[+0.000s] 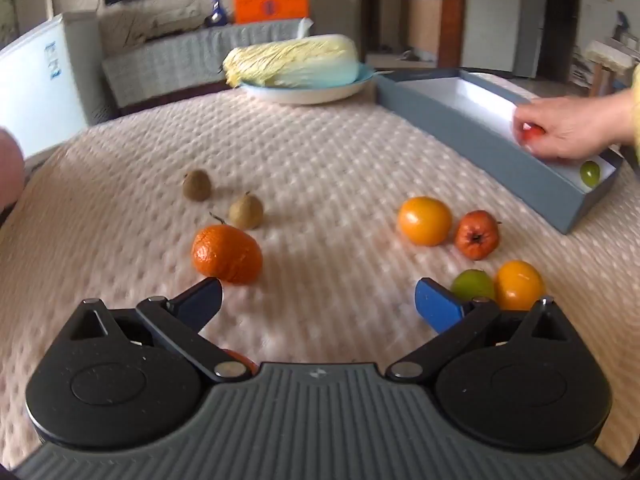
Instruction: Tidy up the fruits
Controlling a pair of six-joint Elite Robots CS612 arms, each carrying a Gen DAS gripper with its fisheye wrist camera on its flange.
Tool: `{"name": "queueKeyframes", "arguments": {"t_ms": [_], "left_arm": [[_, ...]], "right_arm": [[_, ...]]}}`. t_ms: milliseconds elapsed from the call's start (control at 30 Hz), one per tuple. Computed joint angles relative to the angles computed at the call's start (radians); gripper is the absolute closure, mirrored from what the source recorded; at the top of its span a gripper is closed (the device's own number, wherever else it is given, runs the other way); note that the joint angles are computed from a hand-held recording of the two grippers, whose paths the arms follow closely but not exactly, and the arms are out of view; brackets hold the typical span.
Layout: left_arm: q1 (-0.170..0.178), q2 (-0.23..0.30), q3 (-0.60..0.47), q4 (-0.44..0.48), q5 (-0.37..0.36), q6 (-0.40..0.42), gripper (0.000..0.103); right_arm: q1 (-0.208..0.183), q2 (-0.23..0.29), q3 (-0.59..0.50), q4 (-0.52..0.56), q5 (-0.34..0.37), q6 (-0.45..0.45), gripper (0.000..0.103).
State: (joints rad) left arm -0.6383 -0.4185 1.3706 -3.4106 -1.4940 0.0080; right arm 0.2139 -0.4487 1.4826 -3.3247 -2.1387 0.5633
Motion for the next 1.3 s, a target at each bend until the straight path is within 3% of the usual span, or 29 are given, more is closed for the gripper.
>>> {"name": "queueKeyframes", "arguments": {"t_ms": [67,167,300,500,600,900,1000,1067,1133,1167,1233,1267,1300], "left_arm": [[0.002,0.003,0.001,-0.034,-0.026,0.018,0.000],[0.006,-0.003,-0.006,0.009,-0.050,-0.022,0.000],[-0.001,-0.010,-0.004,0.063,-0.002,-0.032,0.000],[-0.008,-0.009,0.009,0.037,0.039,-0.036,0.000],[-0.006,-0.012,0.008,0.053,0.036,-0.083,0.000],[-0.011,-0.006,0.004,0.043,0.053,-0.090,0.000],[-0.012,-0.008,0.007,0.042,0.056,-0.094,0.000],[-0.011,-0.009,0.007,0.046,0.053,-0.096,0.000],[-0.013,-0.009,0.006,0.047,0.058,-0.096,0.000],[-0.013,-0.009,0.005,0.048,0.057,-0.096,0.000],[-0.012,-0.010,0.006,0.051,0.056,-0.097,0.000],[-0.012,-0.011,0.006,0.055,0.057,-0.097,0.000],[-0.013,-0.014,0.007,0.063,0.060,-0.099,0.000]], "right_arm": [[0.003,0.008,-0.005,-0.025,-0.021,-0.016,0.000],[0.001,0.000,-0.002,0.007,-0.011,-0.007,0.000],[0.001,0.002,-0.002,-0.003,-0.005,-0.002,0.000],[0.001,0.001,-0.001,-0.001,-0.006,-0.003,0.000],[0.000,0.000,0.000,0.001,-0.003,-0.001,0.000],[-0.002,0.000,0.002,-0.005,-0.003,-0.002,0.000],[0.004,0.003,-0.010,0.018,-0.018,0.016,0.000],[0.010,-0.018,-0.013,0.121,-0.021,0.099,0.000],[0.003,-0.072,0.044,0.137,0.049,0.126,0.047],[0.024,-0.086,0.063,0.082,0.025,0.098,0.065],[0.122,-0.079,0.066,-0.105,-0.146,-0.077,0.045],[0.169,-0.062,0.050,-0.182,-0.230,-0.182,0.003],[0.213,-0.049,0.037,-0.249,-0.273,-0.263,0.000]]}}
